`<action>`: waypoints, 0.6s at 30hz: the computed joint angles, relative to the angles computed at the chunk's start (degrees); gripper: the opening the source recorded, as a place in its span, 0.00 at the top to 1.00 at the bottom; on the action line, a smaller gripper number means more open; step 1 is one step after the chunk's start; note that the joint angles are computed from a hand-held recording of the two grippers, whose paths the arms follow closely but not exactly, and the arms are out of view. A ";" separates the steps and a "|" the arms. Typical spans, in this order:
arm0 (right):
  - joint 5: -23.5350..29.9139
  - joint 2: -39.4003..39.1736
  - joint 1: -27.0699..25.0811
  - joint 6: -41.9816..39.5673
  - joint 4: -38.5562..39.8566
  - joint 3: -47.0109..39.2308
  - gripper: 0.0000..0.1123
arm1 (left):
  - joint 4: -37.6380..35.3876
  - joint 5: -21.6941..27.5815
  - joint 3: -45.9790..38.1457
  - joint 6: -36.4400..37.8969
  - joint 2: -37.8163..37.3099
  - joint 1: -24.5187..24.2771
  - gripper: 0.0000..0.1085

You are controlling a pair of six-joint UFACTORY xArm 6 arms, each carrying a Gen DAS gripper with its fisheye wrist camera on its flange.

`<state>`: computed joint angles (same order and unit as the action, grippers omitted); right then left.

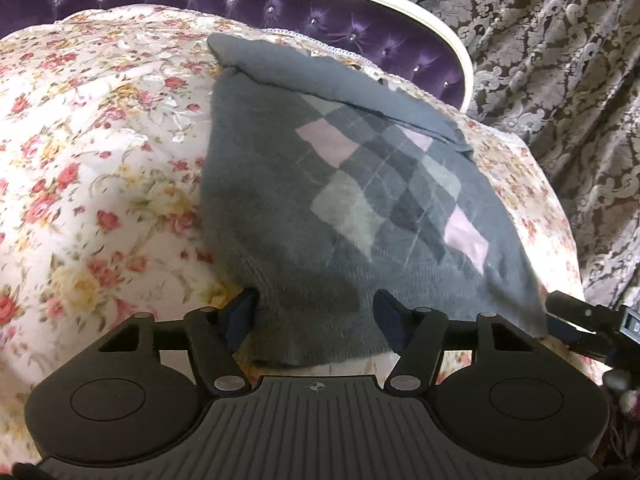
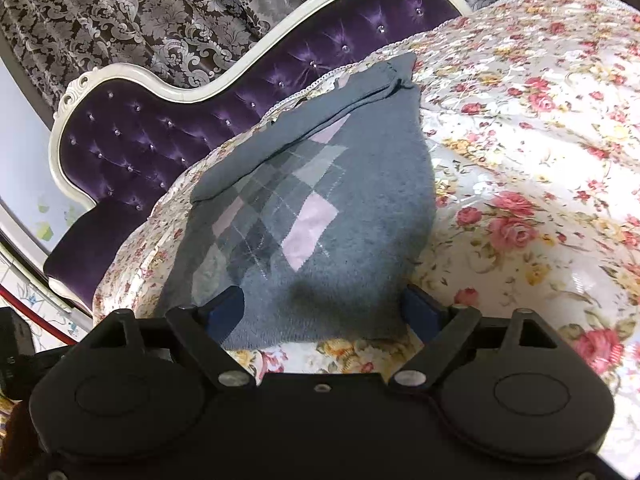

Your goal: Fold small clothes

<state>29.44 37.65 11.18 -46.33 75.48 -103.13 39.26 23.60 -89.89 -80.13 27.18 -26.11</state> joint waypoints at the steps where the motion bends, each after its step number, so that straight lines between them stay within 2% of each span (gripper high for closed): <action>1: 0.58 0.59 -0.13 0.45 -0.13 -0.84 0.22 | -0.23 -0.26 -0.30 0.39 0.30 0.12 0.50; 8: 2.58 2.72 -0.36 2.96 -2.41 -3.96 0.23 | 1.49 -0.25 0.68 -0.68 -0.29 0.38 0.68; 9: 2.53 2.77 -0.32 3.50 -3.07 -4.04 0.29 | 1.88 -0.55 1.25 -1.33 -0.64 0.45 0.71; 10: 2.50 2.76 -0.31 4.14 -3.77 -4.02 0.39 | 2.35 -0.67 1.71 -1.96 -0.96 0.49 0.75; 11: 2.32 2.77 -0.25 5.25 -4.96 -3.99 0.43 | 2.75 -0.49 2.01 -2.62 -1.21 0.47 0.78; 12: 1.98 2.83 -0.17 6.63 -6.49 -4.03 0.53 | 3.24 -0.32 2.34 -3.36 -1.45 0.47 0.87; 13: 1.57 2.88 -0.07 8.08 -8.21 -4.05 0.72 | 4.16 -0.76 2.92 -4.56 -1.71 0.57 0.95; 14: 1.08 2.96 0.08 10.38 -10.93 -4.08 0.85 | 4.99 -2.13 3.75 -5.84 -1.98 0.89 0.95; 18: 0.72 2.73 0.10 10.67 -11.54 -3.86 0.87 | 7.20 -3.90 5.06 -8.55 -3.53 1.56 0.95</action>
<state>30.15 40.38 11.27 -35.67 63.94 -107.00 46.46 19.70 -84.83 -88.68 23.65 -24.55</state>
